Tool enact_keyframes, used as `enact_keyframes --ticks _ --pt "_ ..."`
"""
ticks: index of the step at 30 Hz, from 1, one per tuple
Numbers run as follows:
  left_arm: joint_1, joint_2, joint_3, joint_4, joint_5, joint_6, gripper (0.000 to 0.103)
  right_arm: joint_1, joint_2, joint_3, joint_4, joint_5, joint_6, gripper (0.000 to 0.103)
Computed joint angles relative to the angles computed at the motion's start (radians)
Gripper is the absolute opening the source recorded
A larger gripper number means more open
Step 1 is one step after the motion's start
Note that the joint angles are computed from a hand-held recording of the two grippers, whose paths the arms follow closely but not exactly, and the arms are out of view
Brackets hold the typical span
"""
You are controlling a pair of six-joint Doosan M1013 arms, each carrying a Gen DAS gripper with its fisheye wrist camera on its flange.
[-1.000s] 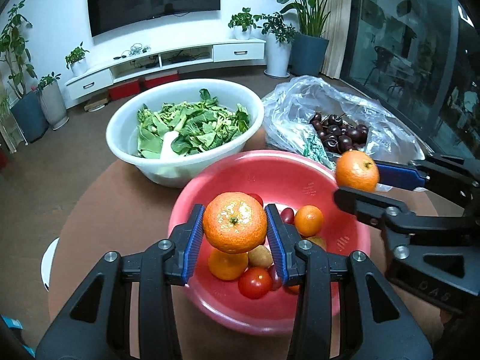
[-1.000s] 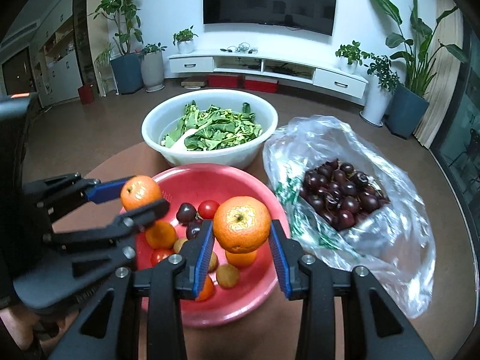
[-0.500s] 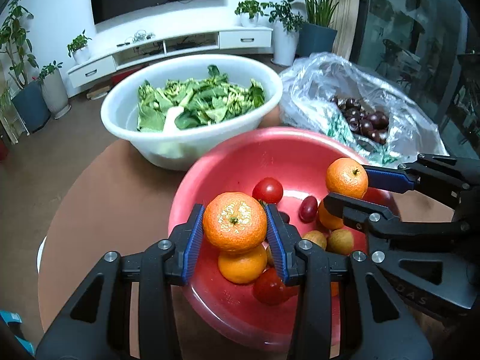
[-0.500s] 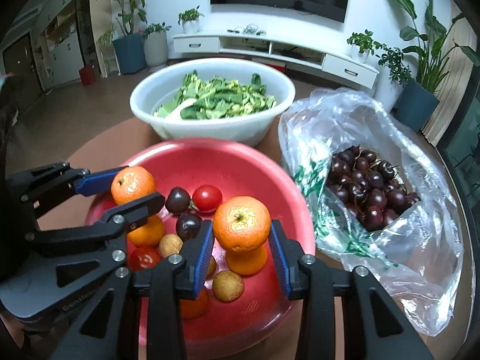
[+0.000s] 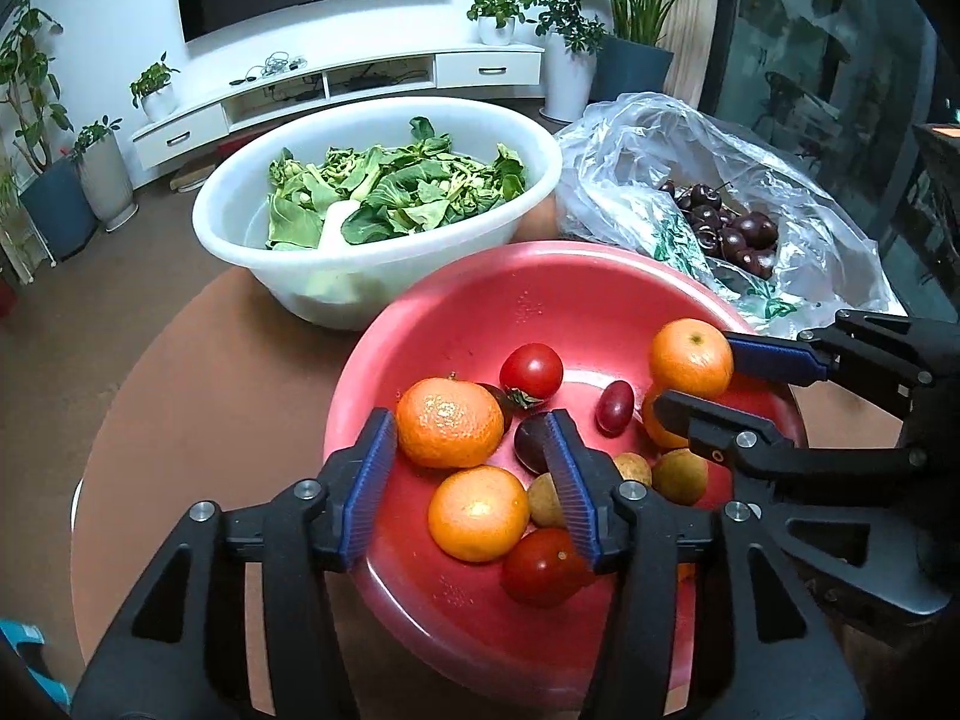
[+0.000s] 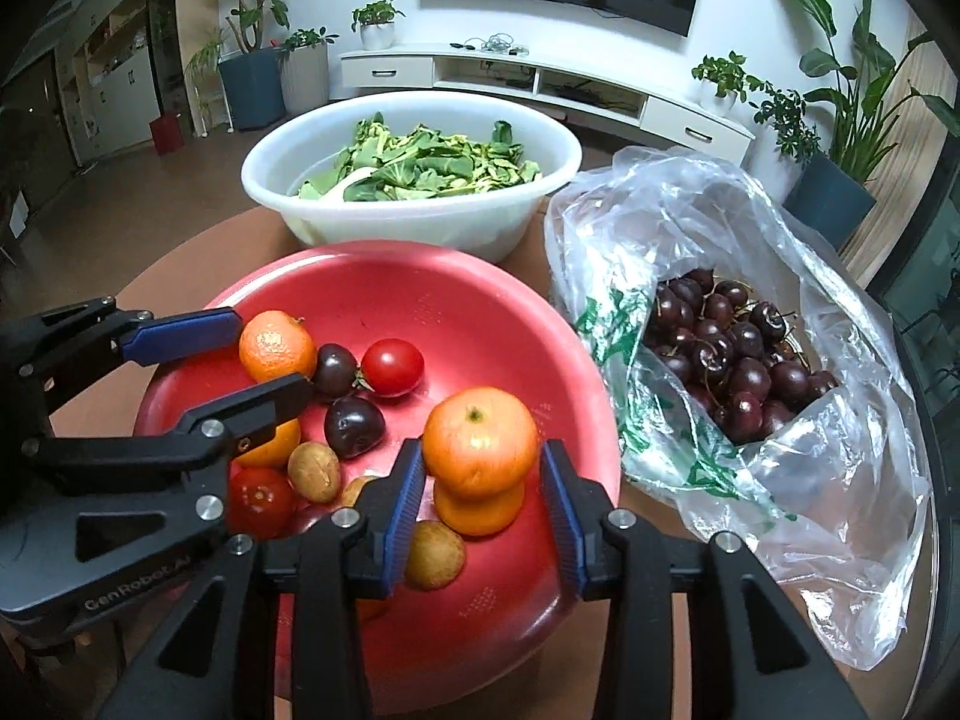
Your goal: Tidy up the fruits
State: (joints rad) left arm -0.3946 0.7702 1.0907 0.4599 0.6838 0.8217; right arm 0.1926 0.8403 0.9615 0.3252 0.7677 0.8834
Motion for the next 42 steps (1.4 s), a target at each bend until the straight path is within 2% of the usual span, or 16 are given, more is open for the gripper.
enact_keyframes --ticks 6,7,8,10,11,14,16,18,20,22,25,27,29,32,36,42 --pt "-0.004 -0.026 0.037 0.026 -0.040 -0.043 0.058 -0.001 -0.002 0.005 0.005 -0.007 -0.007 0.044" --pt "-0.007 -0.031 0.044 0.048 -0.039 -0.064 0.065 -0.002 -0.004 0.009 0.008 -0.010 -0.007 0.044" --pt "-0.013 -0.035 0.048 0.096 -0.024 -0.109 0.078 -0.004 -0.007 0.014 0.013 -0.014 -0.008 0.044" --pt "-0.017 -0.054 0.078 0.162 -0.035 -0.194 0.090 -0.006 -0.014 0.024 0.023 -0.019 -0.012 0.045" --pt "-0.017 -0.067 0.099 0.180 -0.057 -0.228 0.095 -0.008 -0.020 0.033 0.032 -0.023 -0.016 0.046" --pt "-0.030 -0.098 0.148 0.299 -0.060 -0.354 0.103 -0.010 -0.048 0.074 0.052 -0.053 -0.022 0.060" --pt "-0.050 -0.125 0.187 0.416 -0.040 -0.461 0.103 -0.015 -0.070 0.105 0.091 -0.081 -0.044 0.073" --pt "-0.070 -0.149 0.219 0.497 -0.010 -0.534 0.103 -0.026 -0.104 0.157 0.168 -0.115 -0.097 0.076" --pt "-0.098 -0.175 0.251 0.597 0.044 -0.630 0.103 -0.039 -0.138 0.209 0.257 -0.145 -0.164 0.078" --pt "-0.129 -0.197 0.276 0.673 0.125 -0.731 0.103 -0.050 -0.171 0.262 0.366 -0.175 -0.251 0.086" --pt "-0.177 -0.224 0.295 0.671 0.265 -0.796 0.103 -0.070 -0.241 0.378 0.616 -0.264 -0.458 0.097" --pt "-0.205 -0.238 0.304 0.658 0.349 -0.837 0.103 -0.084 -0.288 0.453 0.822 -0.297 -0.643 0.101" --pt "-0.220 -0.262 0.332 0.653 0.344 -0.856 0.103 -0.095 -0.327 0.511 0.968 -0.309 -0.782 0.101" --pt "-0.241 -0.290 0.363 0.619 0.348 -0.870 0.103 -0.110 -0.371 0.572 1.093 -0.306 -0.879 0.102" --pt "-0.274 -0.326 0.413 0.606 0.337 -0.930 0.103 -0.125 -0.426 0.640 1.134 -0.319 -0.918 0.103" --pt "-0.320 -0.348 0.452 0.593 0.339 -0.951 0.103 -0.130 -0.468 0.695 0.997 -0.372 -0.804 0.103"
